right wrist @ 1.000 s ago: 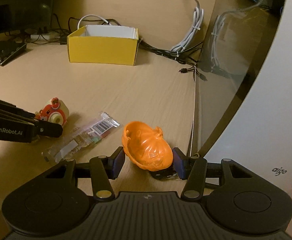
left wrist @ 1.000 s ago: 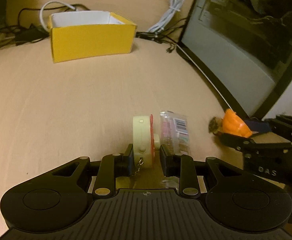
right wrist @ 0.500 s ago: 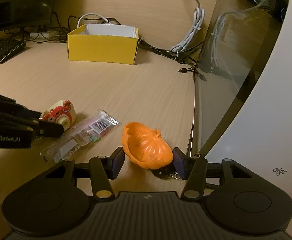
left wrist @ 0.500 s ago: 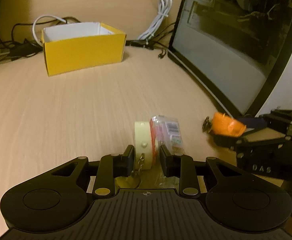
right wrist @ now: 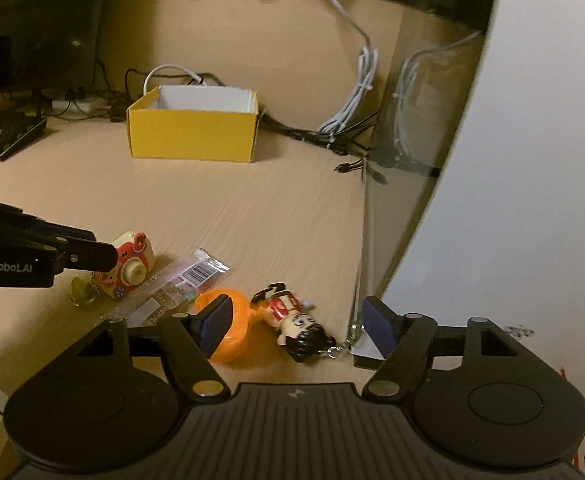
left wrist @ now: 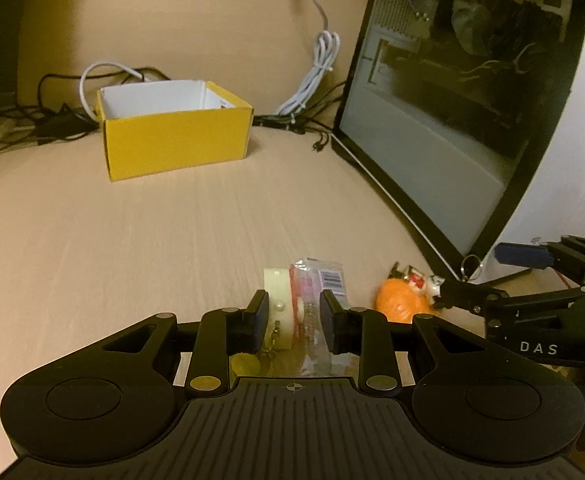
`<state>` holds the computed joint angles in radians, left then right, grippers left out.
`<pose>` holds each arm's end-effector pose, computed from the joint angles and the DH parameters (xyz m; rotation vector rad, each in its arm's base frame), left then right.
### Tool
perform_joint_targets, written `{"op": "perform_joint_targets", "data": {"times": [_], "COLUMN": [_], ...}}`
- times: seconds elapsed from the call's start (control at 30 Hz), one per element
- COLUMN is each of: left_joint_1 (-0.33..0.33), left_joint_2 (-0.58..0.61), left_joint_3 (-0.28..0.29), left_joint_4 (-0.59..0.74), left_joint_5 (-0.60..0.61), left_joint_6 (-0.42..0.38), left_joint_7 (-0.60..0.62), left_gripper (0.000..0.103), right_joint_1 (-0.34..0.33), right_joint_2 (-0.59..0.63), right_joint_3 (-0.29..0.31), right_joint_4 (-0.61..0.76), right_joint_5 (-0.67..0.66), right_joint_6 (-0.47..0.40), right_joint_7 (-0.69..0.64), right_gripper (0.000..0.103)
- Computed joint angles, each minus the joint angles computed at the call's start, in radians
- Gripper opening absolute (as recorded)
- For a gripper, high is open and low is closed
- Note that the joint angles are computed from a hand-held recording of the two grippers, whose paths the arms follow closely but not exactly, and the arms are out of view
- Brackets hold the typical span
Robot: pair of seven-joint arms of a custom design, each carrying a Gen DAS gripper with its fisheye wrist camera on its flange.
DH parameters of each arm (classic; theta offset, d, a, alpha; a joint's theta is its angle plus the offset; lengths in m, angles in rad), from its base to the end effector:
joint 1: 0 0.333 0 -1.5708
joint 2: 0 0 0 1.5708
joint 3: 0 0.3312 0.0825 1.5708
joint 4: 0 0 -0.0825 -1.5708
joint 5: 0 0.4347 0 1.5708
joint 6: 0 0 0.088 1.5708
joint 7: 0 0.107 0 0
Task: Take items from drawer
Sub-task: 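Open both tools and withdraw them back over the drawer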
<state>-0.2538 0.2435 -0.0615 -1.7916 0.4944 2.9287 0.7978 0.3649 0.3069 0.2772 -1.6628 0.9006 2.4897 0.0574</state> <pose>0.6770 -0.2484 0.5091 -1.7607 1.7059 -1.0231 0.6067 0.4214 0.4874 -2.2317 0.0547 -0.2079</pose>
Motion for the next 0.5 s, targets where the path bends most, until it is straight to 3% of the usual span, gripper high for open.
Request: {"op": "perform_joint_targets", "data": {"times": [0.1,0.3,0.4,0.5], "left_joint_1": [-0.013,0.006,0.021,0.055], "left_joint_2": [-0.024,-0.066,-0.093,-0.123], "left_joint_3": [0.008,-0.042,-0.081,-0.151], "left_joint_4": [-0.026,-0.079,-0.119,-0.170], "left_joint_5": [0.029,-0.016,-0.082,-0.236], "left_joint_6": [0.016,0.048,0.070,0.092], "left_joint_7": [-0.031,0.044,0.125,0.303], "left_gripper": [0.030,0.031,0.031,0.031], "right_joint_1": [-0.019,-0.052,-0.054,-0.043], "right_joint_2": [-0.027,-0.089,-0.127,-0.146], "right_joint_3": [0.006,-0.010,-0.033,-0.073], "right_joint_4": [-0.035,-0.106,-0.157,-0.171], "right_joint_5": [0.070,0.241,0.349,0.280], "right_joint_6": [0.024,-0.004,0.000,-0.029], "right_joint_7": [-0.047,-0.198,-0.303,-0.253], "right_gripper": [0.085,0.103,0.103,0.103]}}
